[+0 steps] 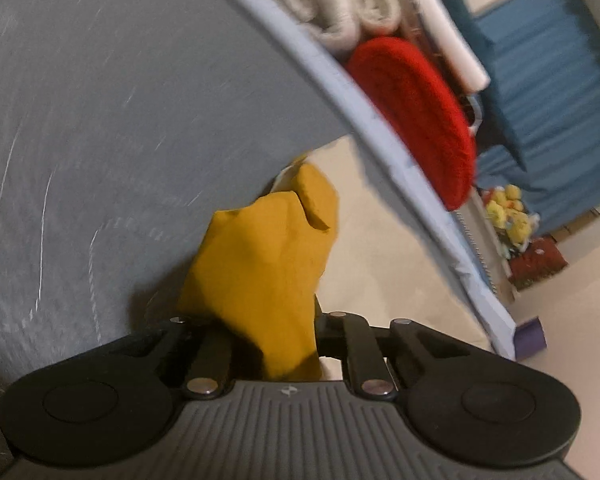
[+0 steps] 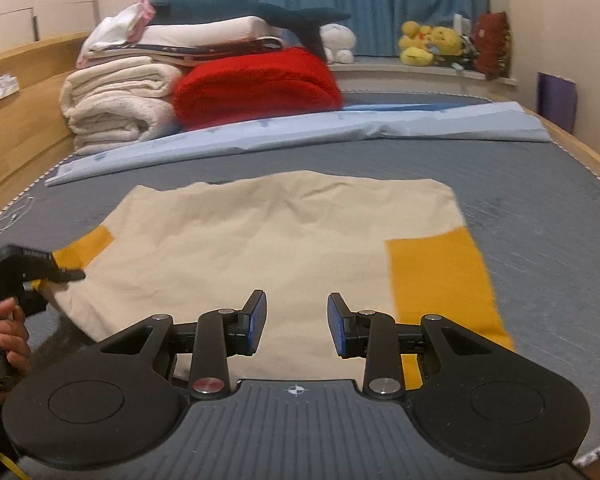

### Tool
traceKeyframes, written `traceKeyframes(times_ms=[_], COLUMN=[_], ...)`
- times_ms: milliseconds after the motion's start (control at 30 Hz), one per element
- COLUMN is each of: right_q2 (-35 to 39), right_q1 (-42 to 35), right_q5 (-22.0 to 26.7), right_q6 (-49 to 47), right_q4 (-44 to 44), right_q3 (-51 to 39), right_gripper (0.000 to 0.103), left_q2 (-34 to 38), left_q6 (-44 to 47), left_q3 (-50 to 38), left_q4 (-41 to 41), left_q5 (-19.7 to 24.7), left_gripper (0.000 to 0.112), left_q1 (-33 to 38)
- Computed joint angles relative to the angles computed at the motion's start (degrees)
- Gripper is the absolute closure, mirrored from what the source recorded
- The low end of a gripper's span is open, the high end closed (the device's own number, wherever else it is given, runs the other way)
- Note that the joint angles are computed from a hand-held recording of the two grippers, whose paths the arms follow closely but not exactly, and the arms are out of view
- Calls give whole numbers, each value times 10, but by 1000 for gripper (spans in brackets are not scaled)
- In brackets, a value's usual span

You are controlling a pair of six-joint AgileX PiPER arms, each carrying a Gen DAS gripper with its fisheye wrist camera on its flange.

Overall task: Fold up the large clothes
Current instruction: 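Grasp the yellow edge of the folded jacket with the left gripper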

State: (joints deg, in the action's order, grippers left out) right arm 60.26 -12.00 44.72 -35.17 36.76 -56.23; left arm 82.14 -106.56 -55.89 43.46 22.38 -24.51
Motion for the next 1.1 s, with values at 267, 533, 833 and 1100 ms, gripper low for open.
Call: traceKeyframes(times_ms=[267,533,833,1100], right_q2=[24,146,232,68], right_q1=[160,226,333,204], right_q5=[-57,47,28,5], right_q6=[80,68,240,134], right_q4=[-28,104,-9,15], right_q3=[-15,-73,-103,-25], right_gripper=[68,68,69,69], left_q2=[-70,-170,-142,-123], left_q6=[358,536,435,399], left_q3=[-142,-134,-95,-124], left_q4=[-172,-188,-55,-52], left_q5=[188,296,318,352], left_gripper=[100,99,99,99], left_q1=[-2,-10,-116,-131])
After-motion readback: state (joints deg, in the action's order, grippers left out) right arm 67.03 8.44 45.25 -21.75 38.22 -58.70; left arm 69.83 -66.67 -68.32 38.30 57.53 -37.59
